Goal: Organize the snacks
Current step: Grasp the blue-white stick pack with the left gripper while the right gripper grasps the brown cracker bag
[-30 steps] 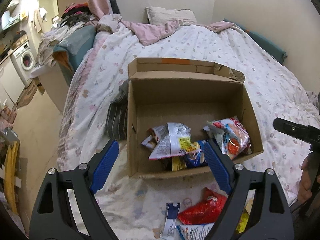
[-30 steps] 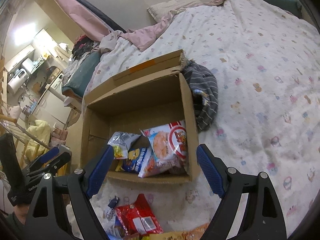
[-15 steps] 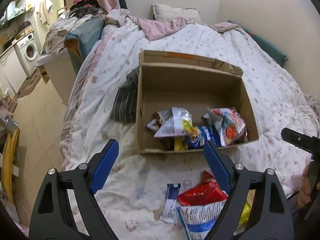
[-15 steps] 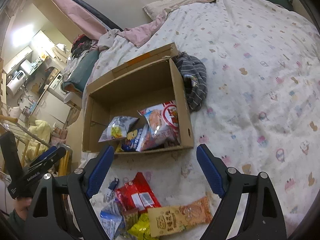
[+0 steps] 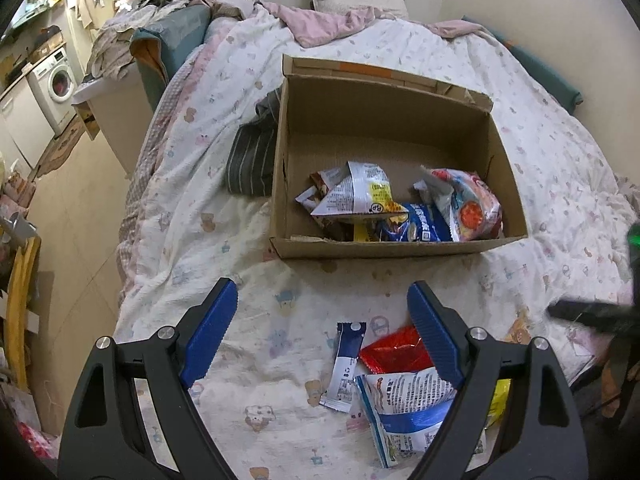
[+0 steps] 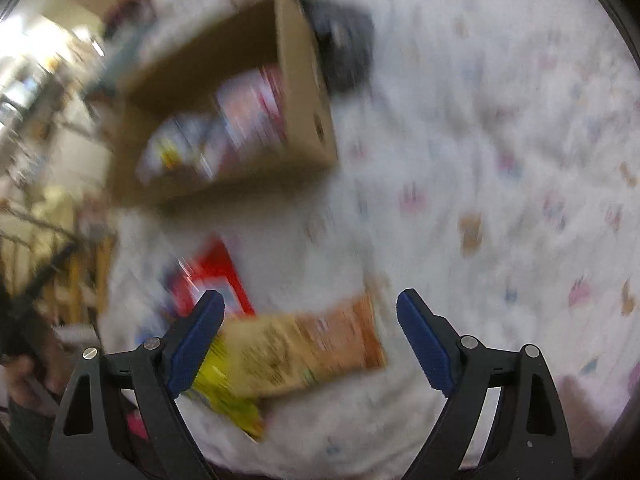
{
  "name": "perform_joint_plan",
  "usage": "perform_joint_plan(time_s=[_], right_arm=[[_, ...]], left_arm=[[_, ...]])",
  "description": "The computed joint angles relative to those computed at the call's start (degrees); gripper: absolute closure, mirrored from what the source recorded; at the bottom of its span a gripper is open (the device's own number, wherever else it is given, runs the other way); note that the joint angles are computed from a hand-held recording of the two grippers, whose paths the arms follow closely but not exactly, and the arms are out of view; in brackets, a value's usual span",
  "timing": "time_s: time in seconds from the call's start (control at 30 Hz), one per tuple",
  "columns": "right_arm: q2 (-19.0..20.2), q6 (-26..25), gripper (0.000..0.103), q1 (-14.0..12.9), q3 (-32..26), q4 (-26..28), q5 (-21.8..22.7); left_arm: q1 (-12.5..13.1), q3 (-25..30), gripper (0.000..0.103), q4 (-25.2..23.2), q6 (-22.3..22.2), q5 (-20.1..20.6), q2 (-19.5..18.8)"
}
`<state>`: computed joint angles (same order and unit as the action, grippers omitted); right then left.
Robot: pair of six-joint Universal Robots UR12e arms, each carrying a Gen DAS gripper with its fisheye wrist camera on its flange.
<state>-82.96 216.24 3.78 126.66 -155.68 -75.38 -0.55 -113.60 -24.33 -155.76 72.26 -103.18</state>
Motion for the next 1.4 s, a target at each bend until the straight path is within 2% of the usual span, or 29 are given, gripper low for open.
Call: perform_joint_plan(time_s=[0.07,0.2,0.27,0.33,0.47,0.53,0.6,0.73,0.8,0.83,0.9,0.93,1.03,1.1,1.17,1.3,1.4], right_arm=[[1.5,-1.5,0.013,-0.2,-1.3,5.8,3.6],[2.7,-4.7,0.003,0.9,-3.1,9.7,2.7],[3.2,-5.6,0.002,1.2,-3.8,11.3,2.4],[4.0,-6.3,0.000,1.9,-4.8,13.5,0.0],[5.4,-6.7,0.003,3.2,-6.9,18.3,-8.3],[5.5,-6.0,0.010,3.3,-7.1,19.0,-11.1],[5.1,-4.6,0.020,2.4,-6.4,18.0,-9.6],[3.9,-4.6,0.021,0.7,-4.9,16.8,-5.2],[3.6,-6.0,0.022,0.9,-4.6,17.1,-5.2],[3.7,-7.0,0.025,1.3,-4.9,17.7,-6.0],[3.7,-7.9,0.048,1.9,-5.1,18.4,-8.4],[3.2,-7.6,0.064,1.6,-4.6,17.3,-7.8],[1.0,-4.8,0.079,0.1,-1.6,8.9,-4.8],[-0.3,-3.9,0.083,-0.8,0.5,1.4,-3.0],[-0.9,-3.3,0.087,-1.7,1.5,-2.9,-1.7],[-1.6,-2.6,0.088,-2.0,2.2,-7.0,-1.3],[-1.3,-2.1,0.088,-0.6,2.2,-10.8,-2.8]], left_arm=[[-0.1,0.1,0.018,-0.3,0.0,0.2,-0.1],[0.1,0.3,0.018,-0.9,-0.1,-0.1,-0.1],[0.2,0.4,0.018,-1.1,0.0,-0.1,-0.2],[0.3,0.4,0.018,-1.4,-0.1,-0.1,-0.2],[0.5,0.5,0.018,-1.4,-0.5,0.0,-0.2],[0.7,0.4,0.018,-1.3,-0.8,-0.3,-0.1],[0.9,0.4,0.018,-1.2,-1.0,-0.4,-0.2],[1.0,0.5,0.018,-1.4,-1.0,-0.3,-0.2],[0.9,0.5,0.018,-1.3,-1.1,-0.3,-0.2],[0.9,0.5,0.018,-1.3,-1.0,-0.3,-0.2],[0.9,0.6,0.018,-1.9,-0.8,-0.1,-0.3],[0.8,0.7,0.018,-2.3,-0.8,0.0,-0.3],[0.8,1.0,0.018,-3.8,-1.2,-0.4,-0.2],[0.6,1.0,0.018,-3.8,-1.2,-0.1,-0.3],[0.4,1.1,0.018,-3.8,-1.3,0.4,-0.5],[0.3,1.5,0.018,-5.0,-1.9,1.1,-0.9],[0.1,2.0,0.018,-5.9,-2.7,2.9,-1.6]])
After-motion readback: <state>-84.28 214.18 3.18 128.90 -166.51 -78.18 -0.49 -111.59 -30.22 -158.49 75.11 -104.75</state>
